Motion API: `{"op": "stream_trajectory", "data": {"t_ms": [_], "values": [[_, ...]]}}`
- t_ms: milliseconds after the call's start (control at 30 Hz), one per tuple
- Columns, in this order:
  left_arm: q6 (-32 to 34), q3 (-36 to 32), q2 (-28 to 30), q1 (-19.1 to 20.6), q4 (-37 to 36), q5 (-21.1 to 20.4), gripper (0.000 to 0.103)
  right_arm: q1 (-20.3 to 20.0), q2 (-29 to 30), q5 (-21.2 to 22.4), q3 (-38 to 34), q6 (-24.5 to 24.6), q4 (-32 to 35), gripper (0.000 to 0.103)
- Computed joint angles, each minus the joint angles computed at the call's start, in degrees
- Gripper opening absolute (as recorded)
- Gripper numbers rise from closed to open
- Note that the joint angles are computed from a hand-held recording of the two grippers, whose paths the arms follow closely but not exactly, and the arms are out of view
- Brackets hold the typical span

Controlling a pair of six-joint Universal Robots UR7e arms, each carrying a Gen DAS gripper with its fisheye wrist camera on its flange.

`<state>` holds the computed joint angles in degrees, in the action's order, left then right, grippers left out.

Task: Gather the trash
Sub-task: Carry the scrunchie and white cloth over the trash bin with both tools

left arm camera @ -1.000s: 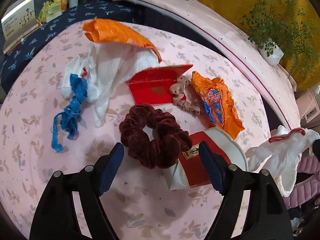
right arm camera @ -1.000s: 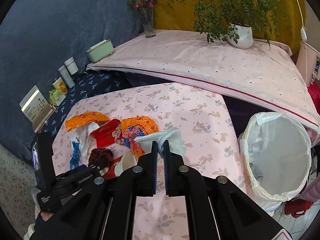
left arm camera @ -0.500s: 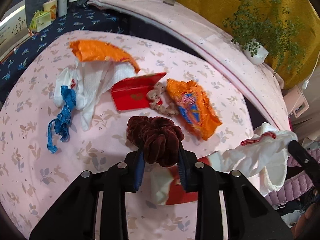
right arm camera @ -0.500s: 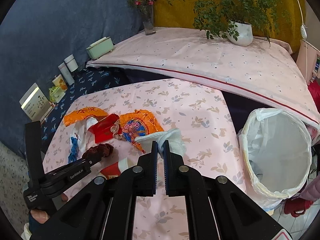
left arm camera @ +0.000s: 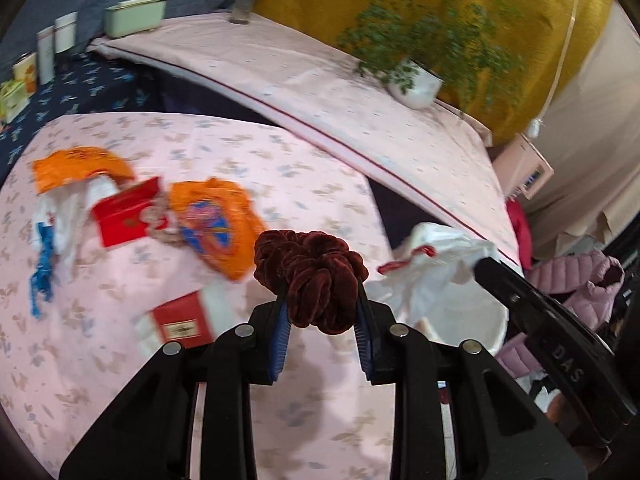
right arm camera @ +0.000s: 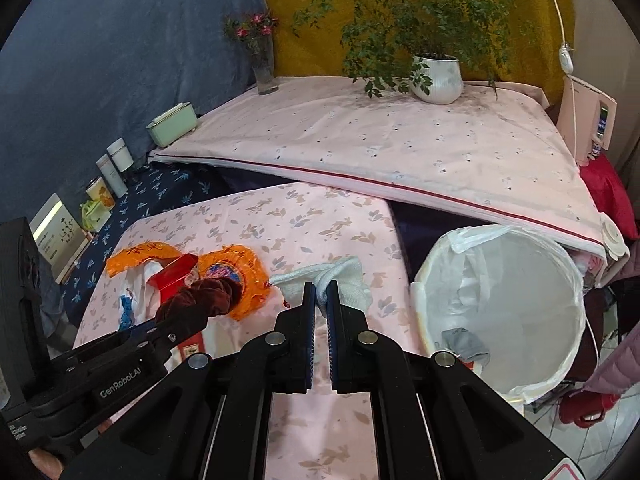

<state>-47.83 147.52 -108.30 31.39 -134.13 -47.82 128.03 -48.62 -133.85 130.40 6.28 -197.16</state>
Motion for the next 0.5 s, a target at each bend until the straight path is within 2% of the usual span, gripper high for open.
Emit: {"op": "stream_trajectory", "data": {"t_ms": [267,400,500], "values": [[7.4,-3.0,20.1,-0.5,-20.1,-8.5,0.027,-5.7,-6.4,-4.4,4.4,-3.6,-2.8,0.005],[10.2,-5.7,28.7,0.1,-26.2,-12.2,0.027,-9.1,-9.5,-5.1,6.6,-4.6,-3.8,0.005],[11.7,-7.2,32.9,0.7,-29.0,-14.4,0.027,-11.4,-11.3,-5.3,8.0,-5.3,-4.8,0.005]]}}
